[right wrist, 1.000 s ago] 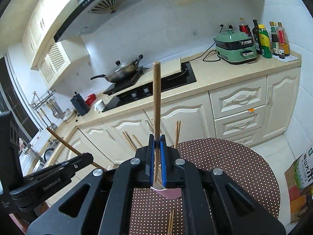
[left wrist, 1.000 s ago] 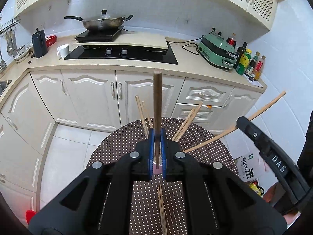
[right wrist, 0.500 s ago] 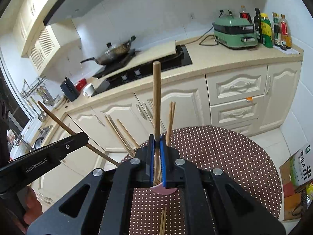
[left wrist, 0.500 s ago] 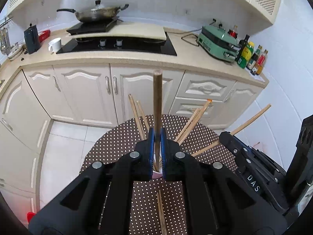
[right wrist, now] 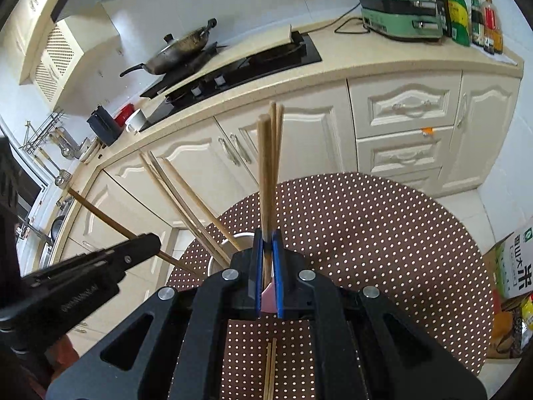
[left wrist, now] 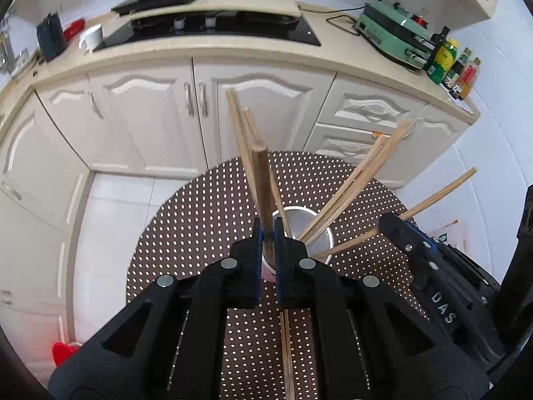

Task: Organize utensils
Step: 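Open both grippers to release the chopsticks into the cup, then withdraw both open grippers and lower them to the last chopsticks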

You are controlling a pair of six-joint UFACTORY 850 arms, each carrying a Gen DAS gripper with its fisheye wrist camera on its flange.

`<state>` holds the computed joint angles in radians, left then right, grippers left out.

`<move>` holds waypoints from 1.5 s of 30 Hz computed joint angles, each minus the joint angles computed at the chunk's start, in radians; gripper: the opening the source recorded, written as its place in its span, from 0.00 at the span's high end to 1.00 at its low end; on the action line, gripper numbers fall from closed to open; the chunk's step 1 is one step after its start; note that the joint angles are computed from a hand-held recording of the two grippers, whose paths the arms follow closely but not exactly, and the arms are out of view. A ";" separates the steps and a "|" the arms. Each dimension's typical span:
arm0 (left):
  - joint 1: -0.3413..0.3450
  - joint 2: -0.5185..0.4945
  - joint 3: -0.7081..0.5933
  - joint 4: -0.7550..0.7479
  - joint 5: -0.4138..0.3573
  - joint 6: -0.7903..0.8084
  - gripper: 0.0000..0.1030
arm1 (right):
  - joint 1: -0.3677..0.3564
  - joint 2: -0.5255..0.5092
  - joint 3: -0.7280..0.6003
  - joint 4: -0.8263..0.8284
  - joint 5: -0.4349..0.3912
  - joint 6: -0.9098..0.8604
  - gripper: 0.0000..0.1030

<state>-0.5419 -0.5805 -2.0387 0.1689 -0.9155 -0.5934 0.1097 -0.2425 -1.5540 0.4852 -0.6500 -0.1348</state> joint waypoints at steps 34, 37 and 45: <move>-0.021 0.085 0.124 -0.008 0.001 -0.017 0.92 | -0.003 0.074 0.056 -0.037 -0.036 -0.005 0.42; -0.026 0.098 0.139 0.007 0.000 -0.031 0.92 | -0.005 0.087 0.066 -0.039 -0.032 0.000 0.36; -0.048 0.157 0.211 0.118 0.038 -0.135 0.36 | -0.010 0.121 0.093 -0.042 -0.026 -0.002 0.24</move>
